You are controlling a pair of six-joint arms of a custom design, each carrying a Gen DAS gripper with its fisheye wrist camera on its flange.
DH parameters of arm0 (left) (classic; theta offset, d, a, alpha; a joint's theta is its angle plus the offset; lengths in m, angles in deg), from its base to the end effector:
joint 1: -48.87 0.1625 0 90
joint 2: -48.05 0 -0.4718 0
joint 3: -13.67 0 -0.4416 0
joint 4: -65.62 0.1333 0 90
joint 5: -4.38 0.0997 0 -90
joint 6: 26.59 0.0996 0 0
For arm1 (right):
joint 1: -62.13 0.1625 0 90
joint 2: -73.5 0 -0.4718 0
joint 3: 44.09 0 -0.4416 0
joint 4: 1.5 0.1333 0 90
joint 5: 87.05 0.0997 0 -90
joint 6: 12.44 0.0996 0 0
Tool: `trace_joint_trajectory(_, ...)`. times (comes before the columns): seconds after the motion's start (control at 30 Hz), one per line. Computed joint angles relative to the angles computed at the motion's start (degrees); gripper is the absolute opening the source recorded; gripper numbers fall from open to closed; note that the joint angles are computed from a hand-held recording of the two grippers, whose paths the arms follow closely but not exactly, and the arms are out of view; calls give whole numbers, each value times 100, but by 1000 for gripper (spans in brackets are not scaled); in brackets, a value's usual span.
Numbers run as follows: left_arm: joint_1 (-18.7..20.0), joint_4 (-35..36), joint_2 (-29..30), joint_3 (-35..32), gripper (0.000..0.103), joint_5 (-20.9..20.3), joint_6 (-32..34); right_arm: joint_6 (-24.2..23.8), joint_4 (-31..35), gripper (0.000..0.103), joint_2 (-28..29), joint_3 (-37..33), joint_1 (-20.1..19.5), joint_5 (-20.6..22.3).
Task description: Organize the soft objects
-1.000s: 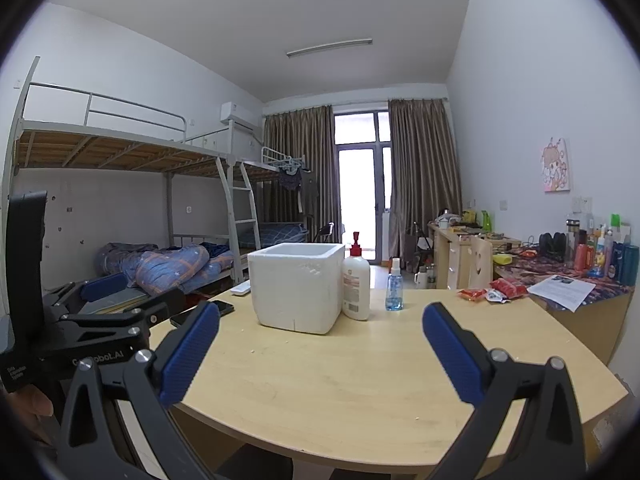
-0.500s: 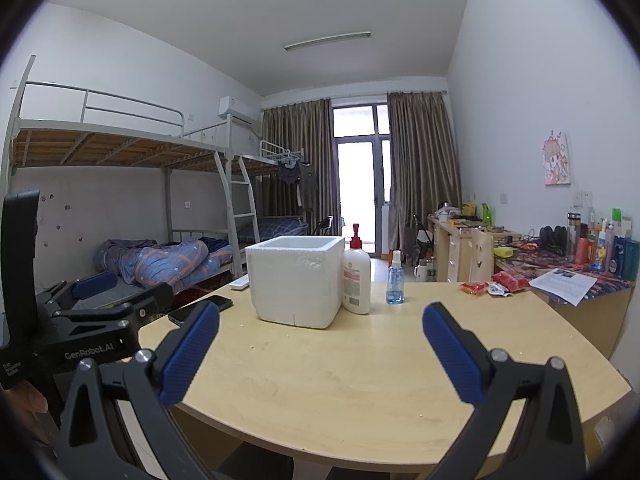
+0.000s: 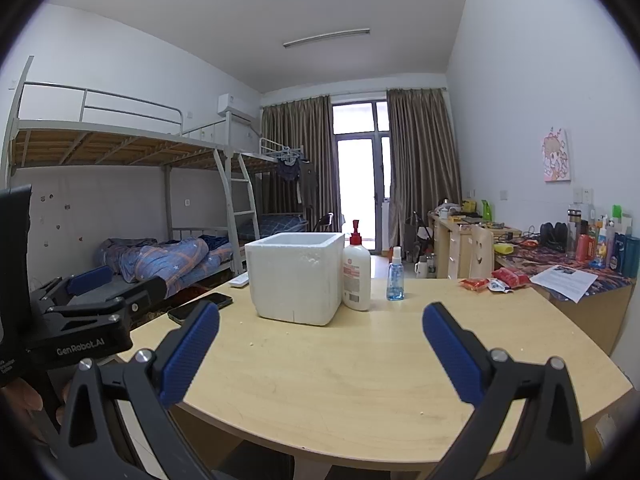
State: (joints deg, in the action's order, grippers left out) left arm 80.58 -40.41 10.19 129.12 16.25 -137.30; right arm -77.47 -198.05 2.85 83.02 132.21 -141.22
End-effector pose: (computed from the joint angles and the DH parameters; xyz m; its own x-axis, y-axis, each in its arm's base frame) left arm -0.3320 -0.4764 -0.0571 -0.6761 -0.3322 -0.6577 0.6426 0.1709 -0.7469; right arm 0.0009 -0.5600 0.2642 -0.5845 -0.6084 0.5368 -0.7374 0.1224 -0.6643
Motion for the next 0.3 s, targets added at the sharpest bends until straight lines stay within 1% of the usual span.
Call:
trace_joint_trajectory(0.03, -1, -135, 13, 19, 102, -1, 96, 1, 4, 103, -4, -2, -4, 3)
trace_joint_trajectory(0.2, -3, -90, 10, 4, 102, -14, 74, -17, 10, 103, -5, 2, -7, -32)
trace_joint_trajectory(0.3, -6, 31, -17, -2, 102, -16, -47, -15, 20, 103, -6, 3, -6, -36)
